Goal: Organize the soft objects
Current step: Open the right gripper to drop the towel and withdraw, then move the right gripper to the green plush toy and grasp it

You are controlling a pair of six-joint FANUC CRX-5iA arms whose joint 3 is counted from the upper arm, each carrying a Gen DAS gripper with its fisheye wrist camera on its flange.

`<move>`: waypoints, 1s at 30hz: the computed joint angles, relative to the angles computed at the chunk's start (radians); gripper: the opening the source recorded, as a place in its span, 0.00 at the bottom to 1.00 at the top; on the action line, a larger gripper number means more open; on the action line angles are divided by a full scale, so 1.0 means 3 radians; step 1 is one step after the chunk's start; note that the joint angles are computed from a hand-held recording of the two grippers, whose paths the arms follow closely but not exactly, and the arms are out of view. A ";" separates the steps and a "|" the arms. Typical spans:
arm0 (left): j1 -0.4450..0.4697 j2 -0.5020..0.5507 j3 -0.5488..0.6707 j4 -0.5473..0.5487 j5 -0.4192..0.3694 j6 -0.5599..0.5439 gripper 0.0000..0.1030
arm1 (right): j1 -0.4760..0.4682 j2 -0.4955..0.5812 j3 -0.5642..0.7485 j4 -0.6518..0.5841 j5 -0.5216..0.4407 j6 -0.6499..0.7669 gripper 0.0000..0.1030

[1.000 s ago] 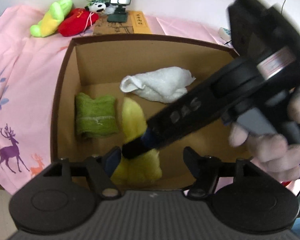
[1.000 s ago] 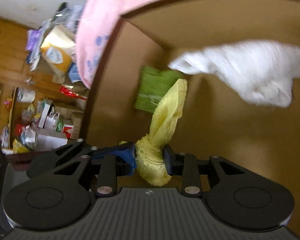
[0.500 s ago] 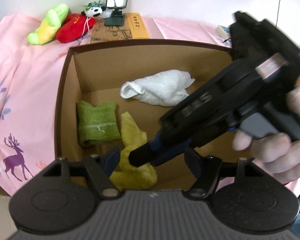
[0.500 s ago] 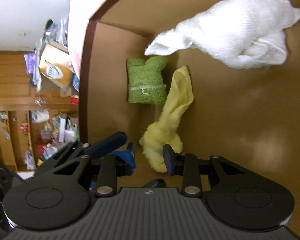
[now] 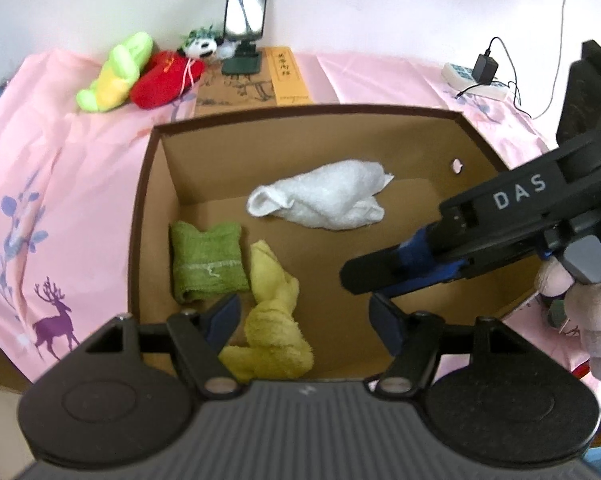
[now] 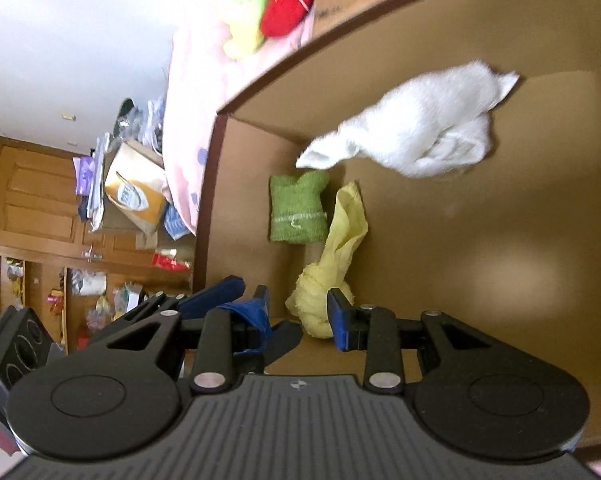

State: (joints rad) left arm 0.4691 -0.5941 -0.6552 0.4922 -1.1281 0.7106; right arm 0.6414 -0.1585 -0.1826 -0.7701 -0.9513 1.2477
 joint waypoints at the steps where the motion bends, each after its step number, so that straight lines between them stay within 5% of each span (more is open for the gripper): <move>1: -0.0012 -0.0043 -0.0005 0.0008 -0.0006 0.0011 0.69 | 0.0039 -0.0042 -0.0038 0.0042 0.0080 -0.0038 0.15; 9: -0.0255 -0.0290 -0.0064 0.0159 -0.0039 0.0141 0.69 | 0.0102 -0.0524 -0.0382 0.0197 0.0377 -0.0150 0.16; 16: -0.0850 -0.0312 -0.0052 0.0131 0.0096 0.0419 0.69 | 0.0213 -0.1114 -0.0797 0.0702 0.0529 -0.0566 0.16; 23: -0.1724 -0.0055 0.0058 -0.0105 0.0545 0.0746 0.69 | 0.0343 -0.1825 -0.1362 0.1505 0.0551 -0.1481 0.16; 30: -0.2294 0.0435 0.0255 -0.0136 0.0961 0.0624 0.70 | 0.0030 -0.2296 -0.1795 0.1975 0.0487 -0.2291 0.16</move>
State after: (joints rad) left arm -0.2189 -0.4634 -0.5788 0.4515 -0.8396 0.8976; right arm 0.6503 -0.8473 -0.7213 -0.1777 -0.8051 0.5602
